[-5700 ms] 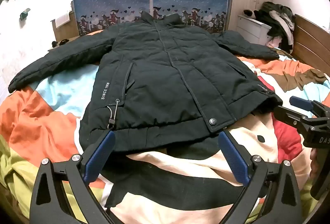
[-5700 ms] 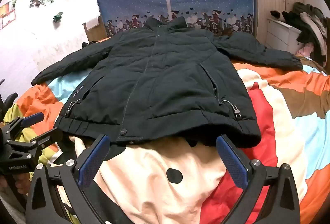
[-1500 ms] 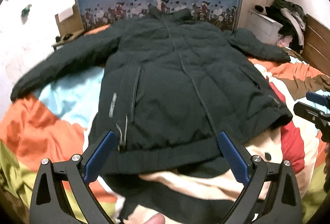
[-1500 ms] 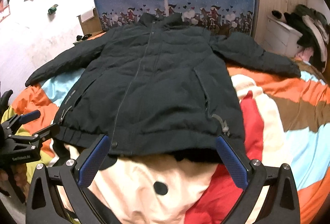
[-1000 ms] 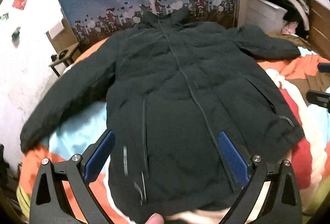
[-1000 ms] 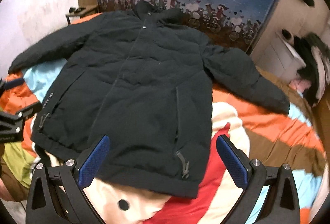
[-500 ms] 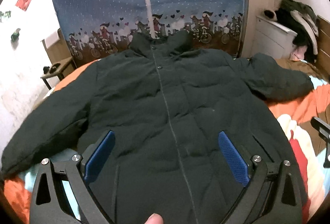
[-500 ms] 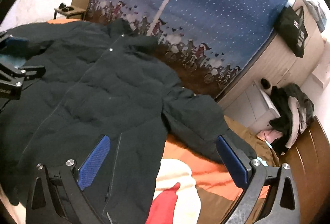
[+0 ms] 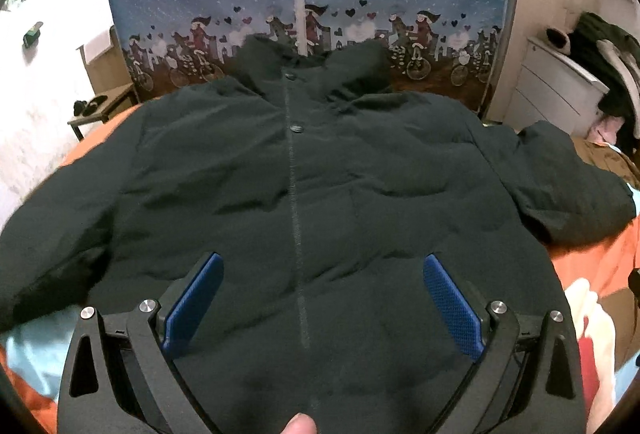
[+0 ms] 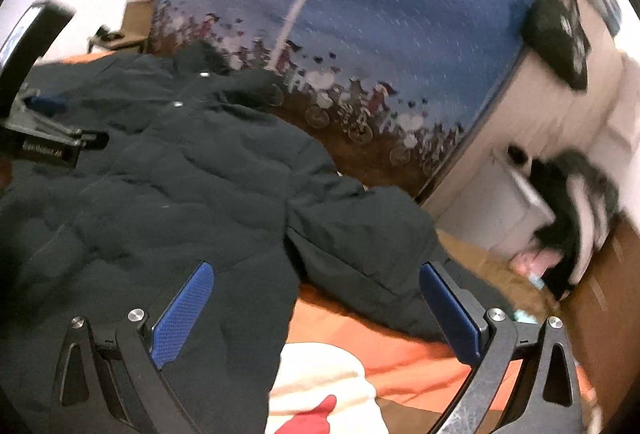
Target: Fold large clothes
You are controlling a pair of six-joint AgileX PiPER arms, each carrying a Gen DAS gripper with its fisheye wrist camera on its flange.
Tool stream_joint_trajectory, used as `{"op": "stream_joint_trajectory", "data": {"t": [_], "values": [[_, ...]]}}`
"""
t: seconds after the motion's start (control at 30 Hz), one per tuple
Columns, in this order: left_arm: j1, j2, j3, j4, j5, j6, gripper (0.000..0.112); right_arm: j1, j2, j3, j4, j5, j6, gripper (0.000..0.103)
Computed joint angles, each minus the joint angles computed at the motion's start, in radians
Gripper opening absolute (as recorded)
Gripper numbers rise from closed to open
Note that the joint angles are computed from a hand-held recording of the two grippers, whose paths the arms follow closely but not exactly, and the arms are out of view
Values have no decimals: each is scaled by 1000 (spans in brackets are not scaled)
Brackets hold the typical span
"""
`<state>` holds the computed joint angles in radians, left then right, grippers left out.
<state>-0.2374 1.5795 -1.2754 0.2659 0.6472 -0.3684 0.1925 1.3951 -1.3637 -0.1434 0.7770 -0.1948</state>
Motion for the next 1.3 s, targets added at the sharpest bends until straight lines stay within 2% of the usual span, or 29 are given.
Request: {"op": "stream_joint_trajectory", "data": {"t": [0.1, 0.2, 0.33, 0.43, 0.57, 0.77, 0.87, 0.97, 1.1, 1.23, 1.3], "values": [[-21, 107, -79, -19, -15, -37, 98, -169, 84, -27, 209, -45, -147, 103], [-50, 199, -158, -1, -37, -66, 98, -290, 180, -85, 318, -44, -192, 103], [-95, 306, -256, 5, -64, -58, 98, -425, 325, -199, 382, -22, -128, 103], [-124, 398, -359, -51, -49, -5, 98, -499, 430, -295, 366, 11, -28, 103], [-161, 491, -469, -67, -25, 21, 98, -569, 503, -369, 365, 44, 49, 103], [-196, 635, -668, -67, 51, 9, 98, -636, 601, -452, 365, 93, 157, 103], [-195, 689, -745, -72, 94, 2, 98, -682, 680, -536, 473, 160, 122, 103], [-190, 708, -772, -85, 115, 13, 98, -725, 684, -512, 612, 127, 44, 103], [-190, 742, -809, -83, 138, 32, 99, -744, 714, -546, 675, 157, 58, 103], [-209, 789, -853, -15, 175, 11, 102, -759, 716, -528, 758, 154, 73, 103], [-212, 808, -887, -7, 207, 16, 102, -764, 710, -513, 788, 151, 99, 89]]}}
